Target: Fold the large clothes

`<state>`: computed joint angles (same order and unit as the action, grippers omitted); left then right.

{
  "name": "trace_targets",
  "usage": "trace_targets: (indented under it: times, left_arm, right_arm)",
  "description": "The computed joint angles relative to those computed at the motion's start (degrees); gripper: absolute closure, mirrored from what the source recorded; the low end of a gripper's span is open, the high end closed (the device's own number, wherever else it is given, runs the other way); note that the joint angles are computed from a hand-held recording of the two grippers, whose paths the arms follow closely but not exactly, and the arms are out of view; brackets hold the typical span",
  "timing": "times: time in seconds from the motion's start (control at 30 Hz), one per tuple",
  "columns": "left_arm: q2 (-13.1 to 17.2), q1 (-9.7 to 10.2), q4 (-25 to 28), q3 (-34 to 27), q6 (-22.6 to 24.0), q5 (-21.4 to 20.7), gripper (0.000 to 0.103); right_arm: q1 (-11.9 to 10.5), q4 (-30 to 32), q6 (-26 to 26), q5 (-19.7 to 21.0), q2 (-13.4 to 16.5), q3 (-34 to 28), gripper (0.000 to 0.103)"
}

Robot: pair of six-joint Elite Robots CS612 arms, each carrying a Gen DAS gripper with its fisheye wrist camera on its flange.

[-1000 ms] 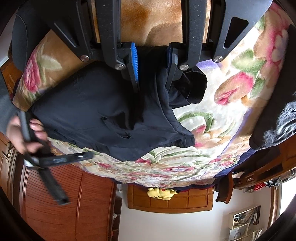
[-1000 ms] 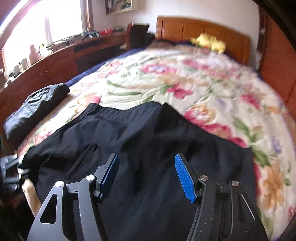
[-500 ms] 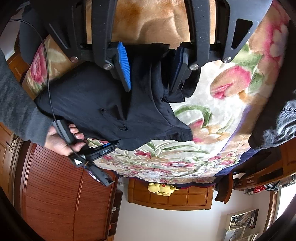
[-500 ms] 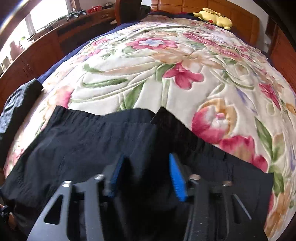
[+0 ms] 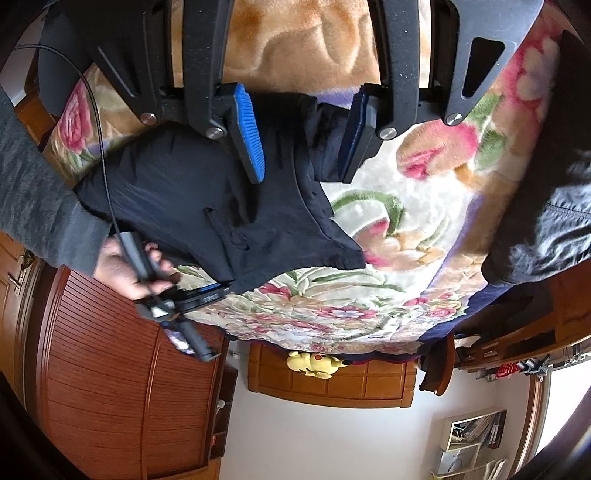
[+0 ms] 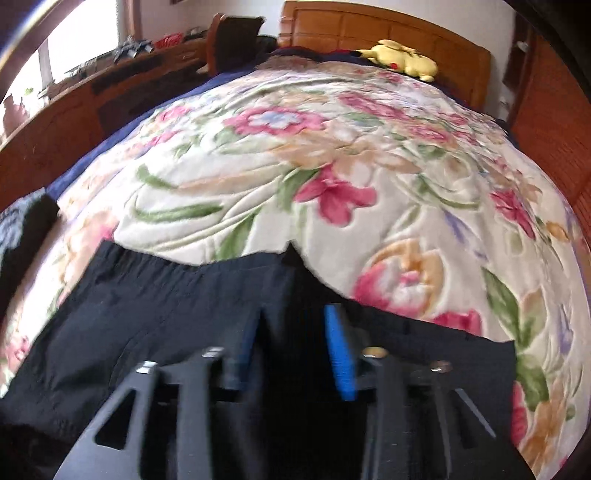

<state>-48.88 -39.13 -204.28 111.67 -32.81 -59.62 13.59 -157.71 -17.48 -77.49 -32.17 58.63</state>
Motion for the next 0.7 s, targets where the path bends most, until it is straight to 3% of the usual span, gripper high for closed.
trace_targets:
  times: [0.07, 0.13, 0.3, 0.43, 0.57, 0.63, 0.67, 0.7]
  left_arm:
    - [0.04, 0.11, -0.03, -0.16, 0.06, -0.15, 0.061]
    - [0.17, 0.18, 0.18, -0.42, 0.12, -0.29, 0.061]
    - [0.75, 0.23, 0.99, -1.33, 0.38, -0.89, 0.061]
    - [0.95, 0.28, 2.21, -1.8, 0.35, -1.33, 0.061]
    - [0.99, 0.24, 3.29, -1.98, 0.2, -1.35, 0.061]
    - [1.0, 0.25, 3.53, -2.05, 0.14, -1.32, 0.061]
    - [1.02, 0.29, 3.63, -2.15, 0.1, -1.37, 0.061]
    - [1.03, 0.32, 3.7, -2.18, 0.03, -1.41, 0.061]
  right_arm:
    - [-0.78, -2.49, -0.6, -1.0, -1.07, 1.64, 0.055]
    - [-1.34, -3.41, -0.73, -5.43, -1.48, 2.21, 0.055]
    - [-3.38, -0.06, 1.85, -11.0, -0.82, 1.34, 0.055]
    - [-3.95, 6.85, 1.46, -16.55, 1.73, -2.15, 0.055]
    - [-5.49, 14.04, 6.01, -13.82, 3.9, -5.72, 0.055]
    - [-6.37, 15.19, 6.69, -9.93, 4.3, -6.29, 0.058]
    - [-6.67, 15.25, 6.29, -8.3, 4.21, -6.16, 0.066]
    - [-6.91, 15.41, 5.44, -6.8, 4.14, -6.08, 0.083]
